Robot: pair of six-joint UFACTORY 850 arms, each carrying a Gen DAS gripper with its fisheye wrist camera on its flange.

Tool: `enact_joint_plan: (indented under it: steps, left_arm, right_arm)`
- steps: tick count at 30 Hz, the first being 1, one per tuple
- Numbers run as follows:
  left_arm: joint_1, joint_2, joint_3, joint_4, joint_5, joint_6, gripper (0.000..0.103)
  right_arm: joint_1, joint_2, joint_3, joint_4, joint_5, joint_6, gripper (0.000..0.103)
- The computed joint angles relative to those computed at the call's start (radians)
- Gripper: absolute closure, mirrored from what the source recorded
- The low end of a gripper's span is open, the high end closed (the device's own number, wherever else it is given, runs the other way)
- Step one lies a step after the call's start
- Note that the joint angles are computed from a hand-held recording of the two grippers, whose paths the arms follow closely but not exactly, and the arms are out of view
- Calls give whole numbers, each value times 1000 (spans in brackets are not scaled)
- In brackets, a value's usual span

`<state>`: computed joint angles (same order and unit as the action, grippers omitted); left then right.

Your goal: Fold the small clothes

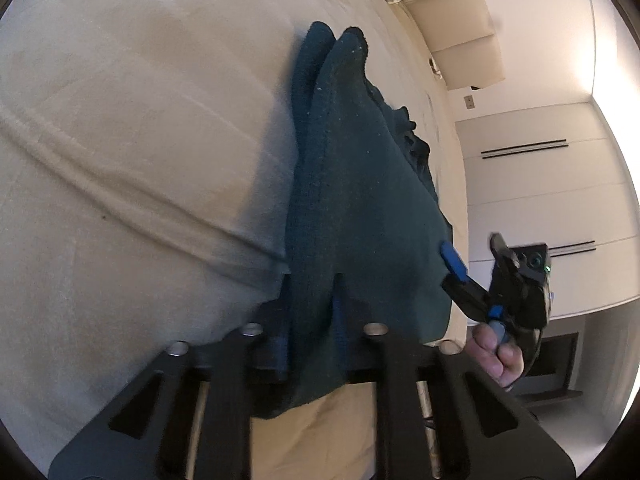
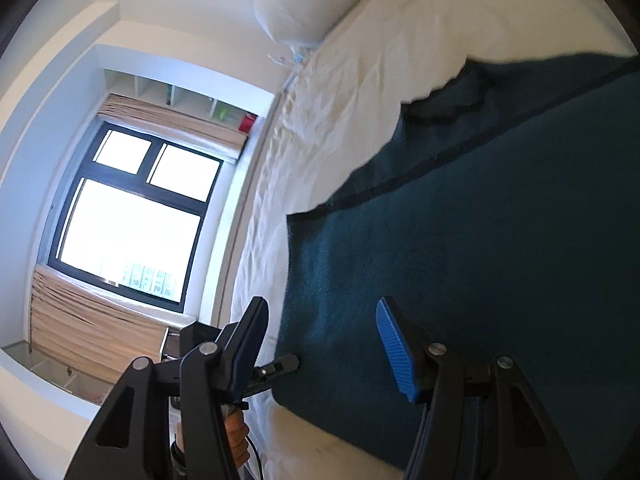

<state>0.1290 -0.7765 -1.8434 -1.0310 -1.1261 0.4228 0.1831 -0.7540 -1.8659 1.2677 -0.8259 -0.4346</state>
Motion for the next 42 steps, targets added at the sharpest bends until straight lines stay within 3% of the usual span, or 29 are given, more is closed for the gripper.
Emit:
enact_joint_plan:
  steps: [3, 10, 14, 21, 25, 29, 33, 35, 38, 40, 42]
  left_arm:
    - [3, 17, 15, -6, 9, 9, 93]
    - [-33, 73, -5, 56, 52, -3, 93]
    - [-105, 75, -87, 131, 75, -32, 93]
    - [-271, -6, -228, 245, 105, -103, 93]
    - [-354, -52, -248, 337, 119, -142, 93]
    - [-384, -39, -205, 381, 160, -143, 93]
    - [-388, -27, -200, 408, 166, -130, 93]
    - [-408, -62, -260, 430, 162, -168, 93]
    - [-415, -49, -232, 422, 176, -167, 93]
    - [-416, -44, -225, 421, 185, -166, 93]
    - [-419, -20, -194, 422, 200, -151, 93]
  right_arm:
    - [6, -61, -74, -132, -30, 139, 38]
    - [-33, -26, 13, 21, -75, 26, 38]
    - [-73, 11, 77, 112, -122, -51, 33]
    - [-159, 35, 148, 312, -241, -193, 23]
    - [-173, 32, 131, 253, -227, -167, 23]
    - [-173, 0, 69, 199, -231, -110, 23]
    - [-178, -12, 72, 247, -207, -108, 36]
    - [-169, -27, 39, 204, -188, -83, 40]
    - [-152, -43, -18, 85, -158, -31, 53]
    - [-148, -44, -35, 26, -141, 0, 79]
    - [-148, -39, -40, -4, -124, 24, 87]
